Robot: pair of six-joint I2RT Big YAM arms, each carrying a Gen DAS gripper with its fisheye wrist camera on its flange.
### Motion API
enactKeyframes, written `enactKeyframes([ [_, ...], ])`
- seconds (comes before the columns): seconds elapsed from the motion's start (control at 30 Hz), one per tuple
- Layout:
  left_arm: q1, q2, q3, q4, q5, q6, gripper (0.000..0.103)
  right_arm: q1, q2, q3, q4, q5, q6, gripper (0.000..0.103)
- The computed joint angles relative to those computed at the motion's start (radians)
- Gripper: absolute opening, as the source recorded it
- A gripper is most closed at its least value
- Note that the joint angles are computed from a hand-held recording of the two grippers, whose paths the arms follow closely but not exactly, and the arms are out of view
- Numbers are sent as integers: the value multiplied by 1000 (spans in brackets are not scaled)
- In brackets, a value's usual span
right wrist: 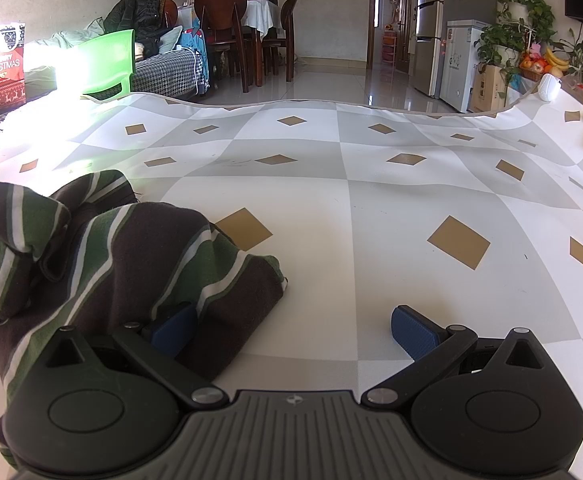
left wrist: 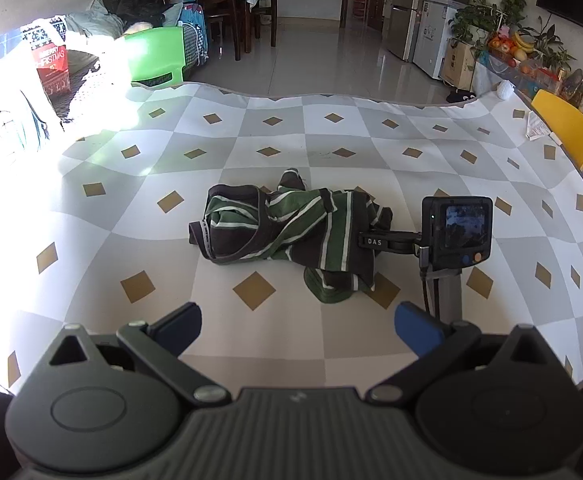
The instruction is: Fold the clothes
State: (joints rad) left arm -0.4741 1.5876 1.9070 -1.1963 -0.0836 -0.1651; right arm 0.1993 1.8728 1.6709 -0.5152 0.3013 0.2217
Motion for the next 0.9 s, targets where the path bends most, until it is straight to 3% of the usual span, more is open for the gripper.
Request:
enactKeyframes([
  [0.63,-12,30,48,-23,-34,-3,103,0,0,0,0,0,0,103],
  [0.9,9,64,129,-22,-71,-19,103,0,0,0,0,0,0,103],
])
